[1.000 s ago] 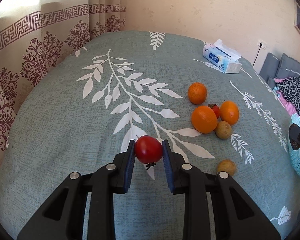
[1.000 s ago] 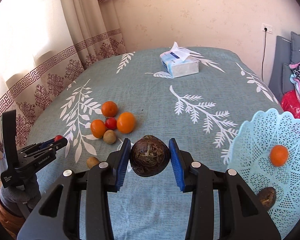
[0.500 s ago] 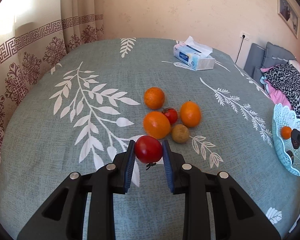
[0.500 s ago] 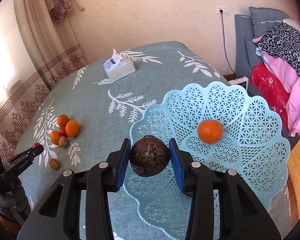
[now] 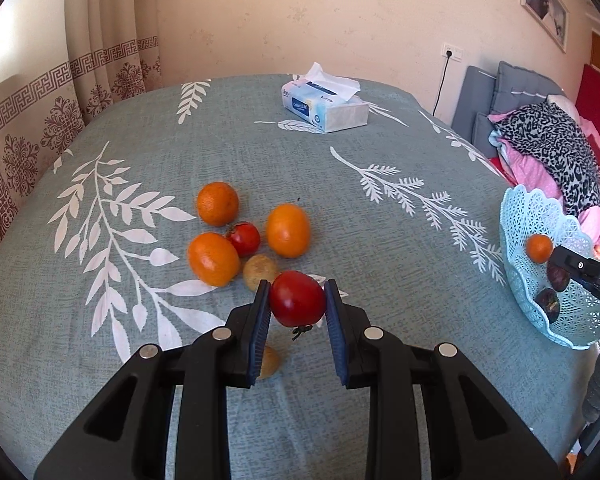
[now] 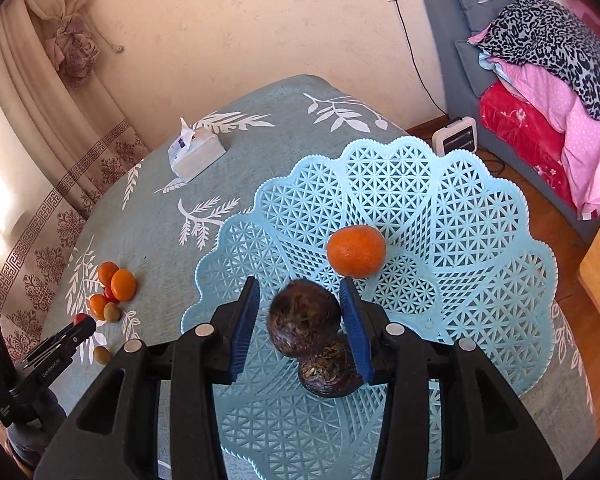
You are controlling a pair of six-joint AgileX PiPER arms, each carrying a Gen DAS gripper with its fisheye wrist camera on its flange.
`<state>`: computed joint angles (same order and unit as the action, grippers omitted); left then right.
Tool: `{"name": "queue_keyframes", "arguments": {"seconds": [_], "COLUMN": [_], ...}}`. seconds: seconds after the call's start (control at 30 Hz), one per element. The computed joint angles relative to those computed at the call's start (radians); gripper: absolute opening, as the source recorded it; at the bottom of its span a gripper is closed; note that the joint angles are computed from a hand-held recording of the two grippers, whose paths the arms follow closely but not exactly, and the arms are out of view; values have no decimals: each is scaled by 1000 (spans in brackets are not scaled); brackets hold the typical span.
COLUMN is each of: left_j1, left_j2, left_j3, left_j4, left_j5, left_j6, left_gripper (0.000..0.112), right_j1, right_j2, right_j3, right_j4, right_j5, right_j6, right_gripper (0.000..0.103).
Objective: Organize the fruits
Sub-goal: 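Carry the dark brown fruit into the blue basket and open the right gripper, then lower the red tomato into the blue basket and open the left gripper, then move the left gripper to another large orange and grasp it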
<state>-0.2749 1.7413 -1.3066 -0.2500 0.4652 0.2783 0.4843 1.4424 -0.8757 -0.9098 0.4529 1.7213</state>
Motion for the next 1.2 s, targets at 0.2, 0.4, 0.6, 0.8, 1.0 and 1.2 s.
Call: {"name": "queue_keyframes", "arguments": {"seconds": [0.2,0.4,0.6,0.8,1.0,1.2], "left_j1": [-67,-144,-213,-272,-293,-276], "left_j2": [12,33,59,80,105,97], "left_j3": [-25,-72,-131,-165,-170,-135], "left_j4": [19,0,-39,-99,-269,-376], "left_j5": [11,32,69,95,122,111], "left_j6": [-19,-3,31,93,248,335], "left_gripper": [27,27,27,27,28,58], "right_j1": [26,86,87,91,91,93], "right_j2": [-26,-38,-62,-69,-70,-70], "right_j3": [27,39,66,78,82,81], "right_j4": [-117,-236,-270,-287,-290,-295], "right_j5": [68,202,223,226,225,230], "right_j6": [138,249,296,315,319,329], "right_gripper": [53,53,53,53,53,53]}}
